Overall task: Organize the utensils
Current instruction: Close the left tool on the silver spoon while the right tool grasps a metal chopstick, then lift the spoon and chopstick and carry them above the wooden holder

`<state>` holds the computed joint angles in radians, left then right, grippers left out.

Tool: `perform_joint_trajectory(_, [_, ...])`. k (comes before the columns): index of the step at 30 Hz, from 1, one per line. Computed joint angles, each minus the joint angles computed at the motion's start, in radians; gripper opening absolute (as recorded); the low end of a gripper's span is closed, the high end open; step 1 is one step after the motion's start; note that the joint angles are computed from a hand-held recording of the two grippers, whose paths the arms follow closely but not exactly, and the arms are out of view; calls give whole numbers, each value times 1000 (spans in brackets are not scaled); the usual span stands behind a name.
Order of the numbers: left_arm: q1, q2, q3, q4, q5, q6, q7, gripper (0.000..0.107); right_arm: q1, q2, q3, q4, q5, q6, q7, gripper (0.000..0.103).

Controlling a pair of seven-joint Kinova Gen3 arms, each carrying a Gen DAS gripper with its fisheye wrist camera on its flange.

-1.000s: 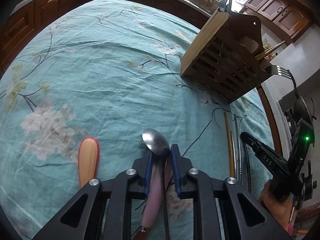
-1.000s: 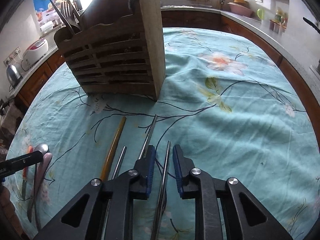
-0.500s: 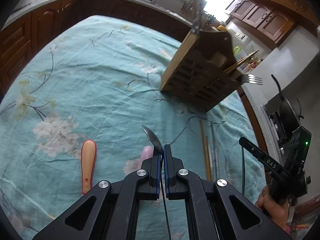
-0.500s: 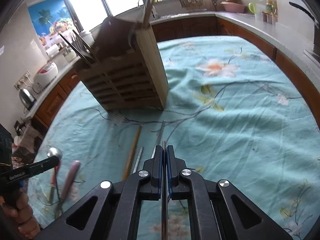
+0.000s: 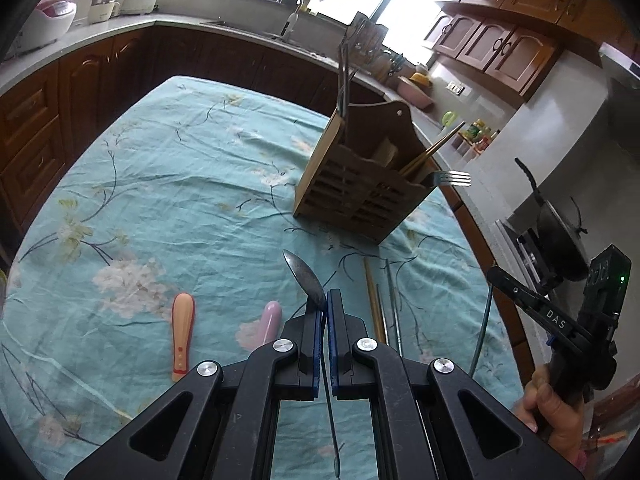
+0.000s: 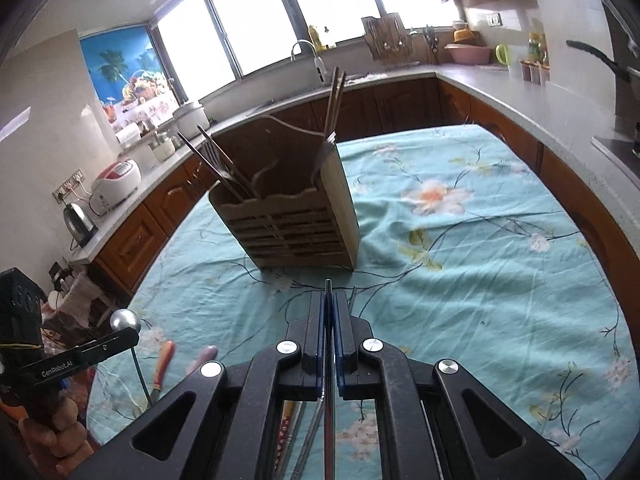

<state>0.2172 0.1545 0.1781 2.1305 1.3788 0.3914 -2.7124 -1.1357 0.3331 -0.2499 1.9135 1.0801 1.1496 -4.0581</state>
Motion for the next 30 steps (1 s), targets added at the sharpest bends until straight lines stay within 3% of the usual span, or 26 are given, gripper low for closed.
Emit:
perform_joint_trajectory(14, [-7, -116, -46, 65, 82, 52, -107, 1, -64, -11, -25, -53, 21, 148, 8, 4])
perform_joint_trajectory(30, [-31, -150, -70, 90, 243, 91, -293, 1, -99, -8, -33, -95, 63, 254, 26, 4])
